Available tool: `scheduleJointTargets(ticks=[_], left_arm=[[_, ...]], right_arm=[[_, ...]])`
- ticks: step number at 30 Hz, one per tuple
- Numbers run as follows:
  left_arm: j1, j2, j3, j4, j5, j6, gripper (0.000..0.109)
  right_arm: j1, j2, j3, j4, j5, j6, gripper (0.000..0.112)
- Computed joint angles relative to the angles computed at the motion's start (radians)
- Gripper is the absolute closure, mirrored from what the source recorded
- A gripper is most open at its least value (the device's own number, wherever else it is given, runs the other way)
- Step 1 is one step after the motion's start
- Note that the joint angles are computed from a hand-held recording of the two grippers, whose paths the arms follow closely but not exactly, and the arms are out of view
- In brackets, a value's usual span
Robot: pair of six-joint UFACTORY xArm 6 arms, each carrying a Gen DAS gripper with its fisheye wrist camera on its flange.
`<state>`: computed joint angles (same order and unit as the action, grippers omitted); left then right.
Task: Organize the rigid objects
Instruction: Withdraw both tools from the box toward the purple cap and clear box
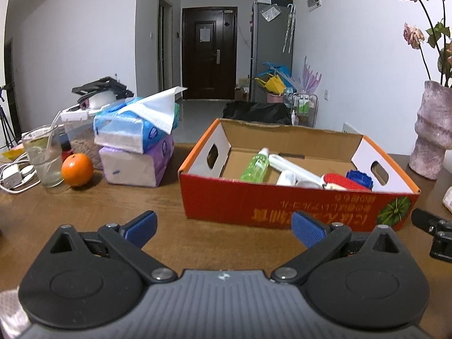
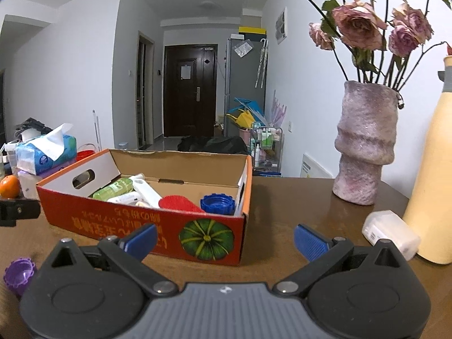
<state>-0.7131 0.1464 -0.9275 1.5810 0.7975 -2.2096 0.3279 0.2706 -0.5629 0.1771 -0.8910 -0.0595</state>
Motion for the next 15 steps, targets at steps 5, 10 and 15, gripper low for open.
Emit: scheduleJointTargets(ticks=[5, 10, 15], left_arm=[[-0.019, -0.019, 0.033, -0.035, -0.004, 0.012, 0.006], [-0.032, -0.031, 0.06, -0.076, -0.029, 0.034, 0.006], [-0.041, -0.04, 0.084, -0.117, -0.054, 0.05, 0.006]], right_arm=[[0.006, -0.031, 0.051, 0.015, -0.012, 0.002, 0.009], [0.011, -0.061, 0.102, 0.029, -0.021, 0.004, 0.009], [0.016, -0.096, 0.156, 0.046, -0.034, 0.01, 0.009]])
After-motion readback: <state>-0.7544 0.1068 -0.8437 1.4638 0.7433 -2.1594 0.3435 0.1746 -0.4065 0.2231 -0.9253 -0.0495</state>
